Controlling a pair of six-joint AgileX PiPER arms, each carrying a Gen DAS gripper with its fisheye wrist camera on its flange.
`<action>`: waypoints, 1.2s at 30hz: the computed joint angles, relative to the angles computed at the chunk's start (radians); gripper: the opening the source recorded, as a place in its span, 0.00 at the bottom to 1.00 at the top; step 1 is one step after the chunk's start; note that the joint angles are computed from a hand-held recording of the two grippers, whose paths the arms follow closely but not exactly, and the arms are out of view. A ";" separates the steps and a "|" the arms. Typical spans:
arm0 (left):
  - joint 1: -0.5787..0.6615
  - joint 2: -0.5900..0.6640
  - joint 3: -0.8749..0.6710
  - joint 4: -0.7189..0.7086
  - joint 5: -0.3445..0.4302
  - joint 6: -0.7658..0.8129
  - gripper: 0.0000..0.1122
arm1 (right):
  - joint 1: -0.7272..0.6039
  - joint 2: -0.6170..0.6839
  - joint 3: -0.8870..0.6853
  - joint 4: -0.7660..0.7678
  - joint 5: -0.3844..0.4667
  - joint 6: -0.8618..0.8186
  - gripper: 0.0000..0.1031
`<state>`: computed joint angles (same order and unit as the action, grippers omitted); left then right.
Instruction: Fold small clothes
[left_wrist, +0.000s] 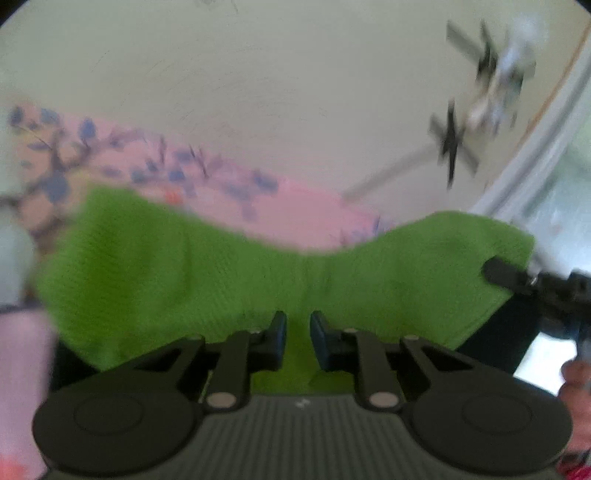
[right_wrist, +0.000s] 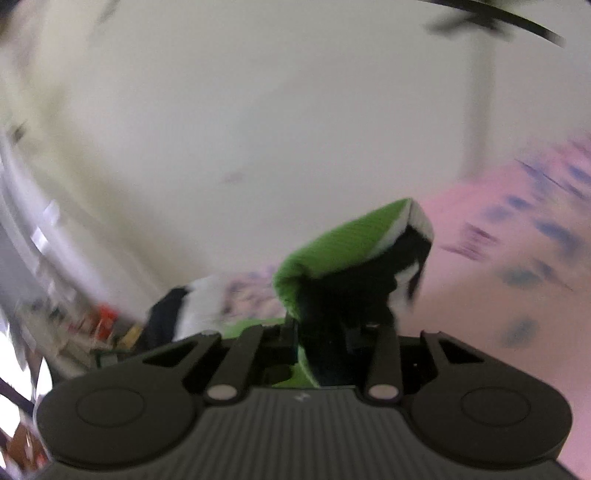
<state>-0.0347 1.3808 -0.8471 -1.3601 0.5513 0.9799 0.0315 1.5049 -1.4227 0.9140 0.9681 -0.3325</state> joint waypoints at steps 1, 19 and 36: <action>0.050 -0.047 0.036 -0.074 0.025 0.062 0.14 | 0.063 0.023 -0.050 -0.025 -0.008 0.024 0.30; 0.379 -0.307 0.226 -0.126 0.089 0.153 0.48 | 0.406 0.267 -0.215 -0.023 -0.010 -0.213 0.52; 0.014 -0.202 0.246 0.174 -0.389 -0.080 0.40 | 0.466 0.832 -0.966 -0.400 0.049 0.159 0.42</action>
<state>-0.0208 1.1790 -0.6015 -1.1858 0.1625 0.8995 0.4978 2.3364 -2.3883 0.5143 1.0169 -0.1732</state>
